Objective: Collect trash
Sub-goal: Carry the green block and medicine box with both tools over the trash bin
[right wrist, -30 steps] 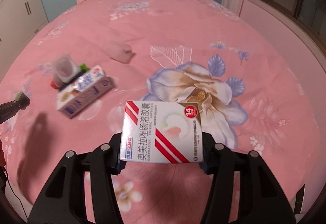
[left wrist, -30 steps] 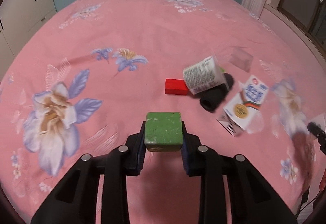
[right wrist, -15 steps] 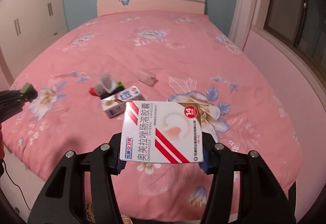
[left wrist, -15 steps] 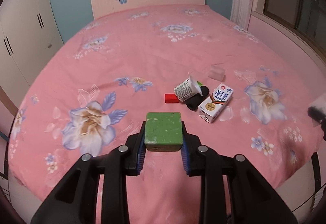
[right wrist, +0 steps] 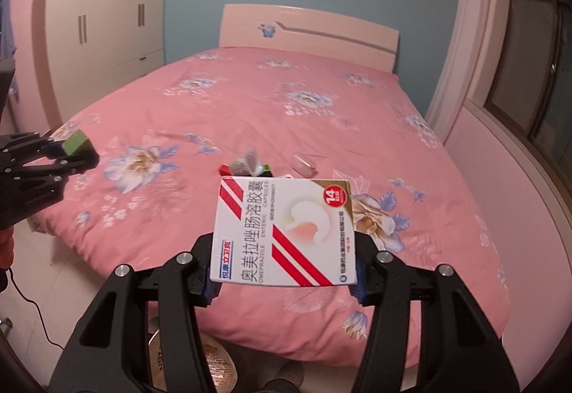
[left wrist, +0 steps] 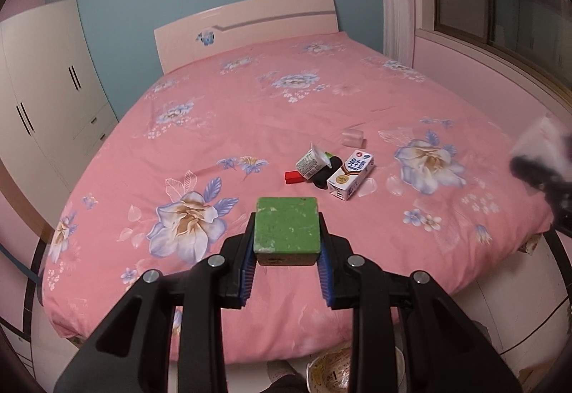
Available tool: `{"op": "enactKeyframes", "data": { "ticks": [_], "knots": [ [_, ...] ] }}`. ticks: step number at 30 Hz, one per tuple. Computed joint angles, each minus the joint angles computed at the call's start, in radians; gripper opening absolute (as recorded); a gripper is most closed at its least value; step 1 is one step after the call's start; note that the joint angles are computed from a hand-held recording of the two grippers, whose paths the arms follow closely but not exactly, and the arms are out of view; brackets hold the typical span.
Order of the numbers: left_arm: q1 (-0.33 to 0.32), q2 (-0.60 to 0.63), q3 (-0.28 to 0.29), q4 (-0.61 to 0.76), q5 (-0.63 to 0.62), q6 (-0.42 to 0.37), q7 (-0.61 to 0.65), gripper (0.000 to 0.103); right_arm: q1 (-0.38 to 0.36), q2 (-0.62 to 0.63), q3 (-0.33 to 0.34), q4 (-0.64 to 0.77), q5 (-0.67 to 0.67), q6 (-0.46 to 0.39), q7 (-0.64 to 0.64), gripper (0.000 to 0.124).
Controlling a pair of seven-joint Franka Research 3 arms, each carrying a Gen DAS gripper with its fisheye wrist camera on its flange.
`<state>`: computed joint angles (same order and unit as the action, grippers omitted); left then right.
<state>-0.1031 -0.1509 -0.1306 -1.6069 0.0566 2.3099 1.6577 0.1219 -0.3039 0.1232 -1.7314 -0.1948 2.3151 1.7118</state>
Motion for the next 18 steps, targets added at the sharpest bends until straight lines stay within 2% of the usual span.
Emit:
{"op": "enactKeyframes", "data": {
  "ticks": [10,18],
  "knots": [
    [-0.028,-0.151,0.018,-0.142,-0.021,0.036,0.056,0.032,0.027,-0.115,0.026,-0.07,0.044,-0.007,-0.062,0.055],
    [-0.053,-0.231,0.03,-0.253,-0.026,0.029,0.094,0.032,0.041,-0.183,0.057,-0.141,0.078,-0.021,-0.105,0.055]
  ]
}}
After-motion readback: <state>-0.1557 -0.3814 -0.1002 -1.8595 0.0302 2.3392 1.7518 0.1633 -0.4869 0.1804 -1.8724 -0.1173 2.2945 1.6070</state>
